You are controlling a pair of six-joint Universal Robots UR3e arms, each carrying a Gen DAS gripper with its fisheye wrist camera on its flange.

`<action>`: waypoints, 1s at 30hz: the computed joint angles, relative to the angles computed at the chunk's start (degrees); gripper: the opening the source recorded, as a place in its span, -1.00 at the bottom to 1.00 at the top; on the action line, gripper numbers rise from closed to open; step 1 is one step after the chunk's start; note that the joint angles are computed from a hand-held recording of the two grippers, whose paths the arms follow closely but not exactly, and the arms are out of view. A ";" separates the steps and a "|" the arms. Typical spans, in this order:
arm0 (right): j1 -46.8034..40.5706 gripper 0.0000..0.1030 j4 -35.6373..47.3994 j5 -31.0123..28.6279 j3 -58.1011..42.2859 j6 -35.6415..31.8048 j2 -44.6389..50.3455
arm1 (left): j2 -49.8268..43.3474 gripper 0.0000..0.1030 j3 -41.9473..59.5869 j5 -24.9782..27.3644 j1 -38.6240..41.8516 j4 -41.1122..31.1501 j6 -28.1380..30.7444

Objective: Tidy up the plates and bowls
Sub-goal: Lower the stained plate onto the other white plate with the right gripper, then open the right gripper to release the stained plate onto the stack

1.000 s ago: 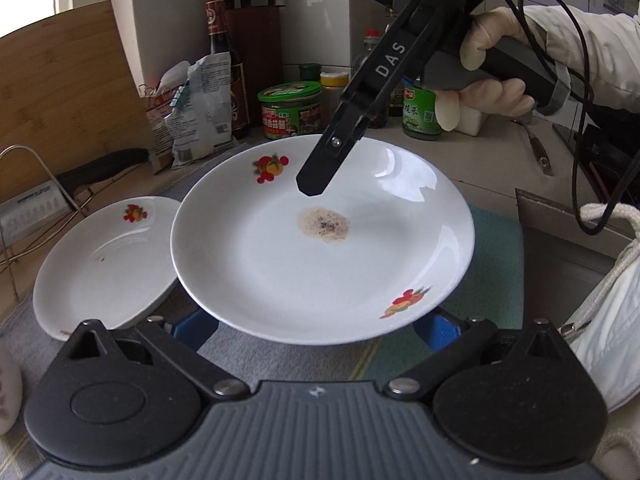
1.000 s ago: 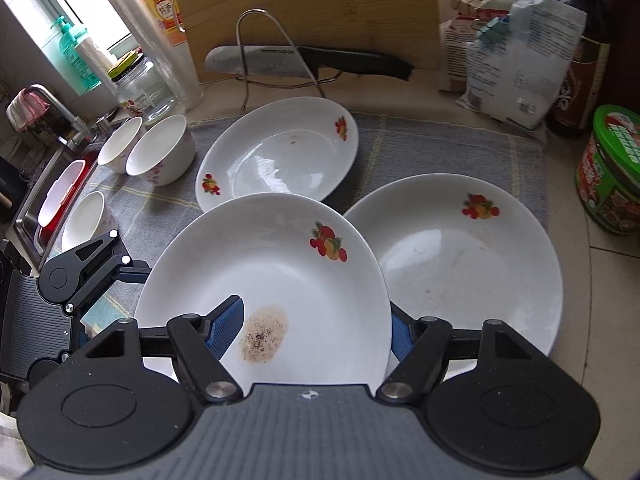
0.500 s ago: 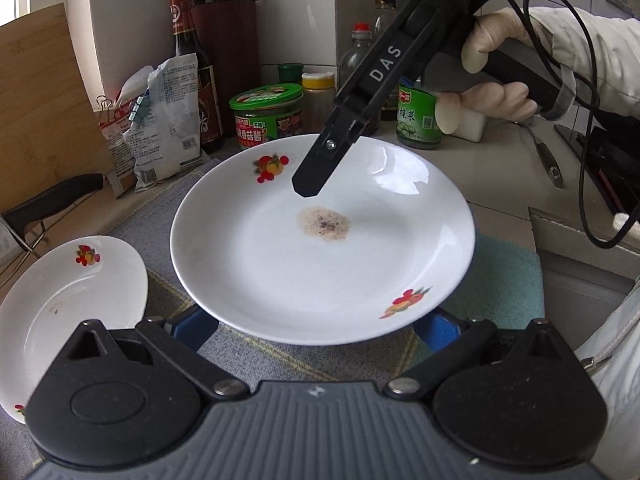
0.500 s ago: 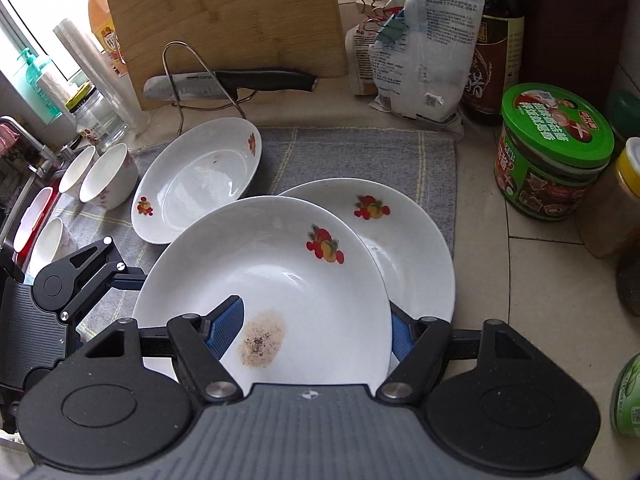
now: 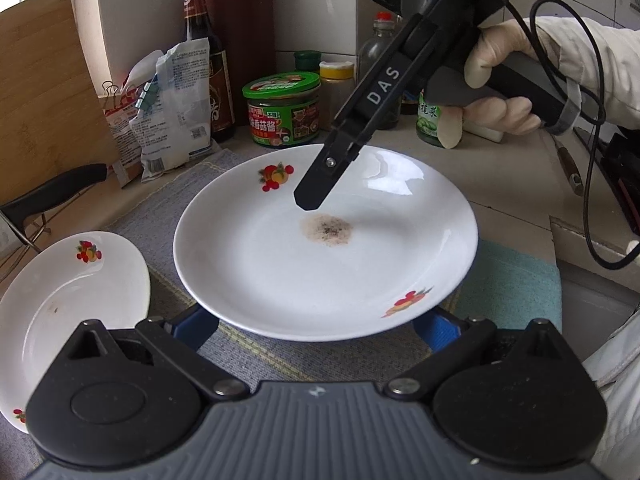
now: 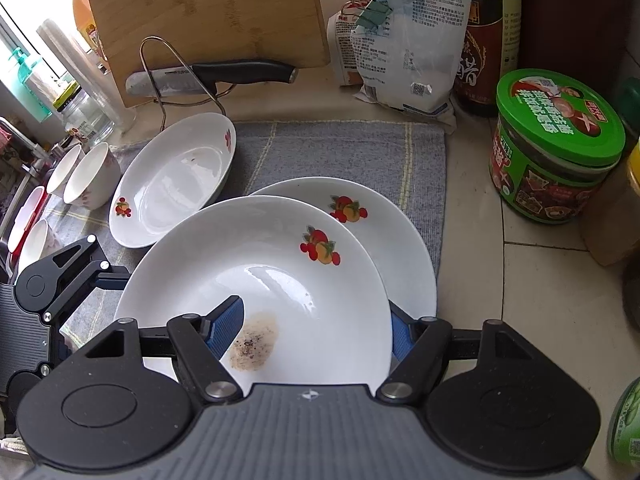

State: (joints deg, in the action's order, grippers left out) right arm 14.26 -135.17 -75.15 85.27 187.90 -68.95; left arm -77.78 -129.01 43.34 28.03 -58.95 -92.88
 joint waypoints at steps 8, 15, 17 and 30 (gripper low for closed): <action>-0.83 0.52 0.71 0.45 -0.55 0.59 1.25 | -3.74 0.98 1.73 2.58 -3.60 6.39 -5.48; -1.92 0.54 0.92 1.71 0.07 1.09 0.93 | -6.75 0.97 3.42 4.47 -5.36 9.64 -7.95; -2.02 0.55 0.83 1.88 0.28 1.14 0.80 | -6.90 0.97 3.36 4.69 -5.57 10.07 -7.96; -3.13 0.62 0.31 3.41 4.39 3.97 -3.30 | -8.24 0.97 4.65 4.79 -5.72 10.35 -6.63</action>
State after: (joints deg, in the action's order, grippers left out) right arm 11.13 -134.86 -71.74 89.66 191.87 -72.25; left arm -86.02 -124.36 48.13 22.32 -48.60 -99.51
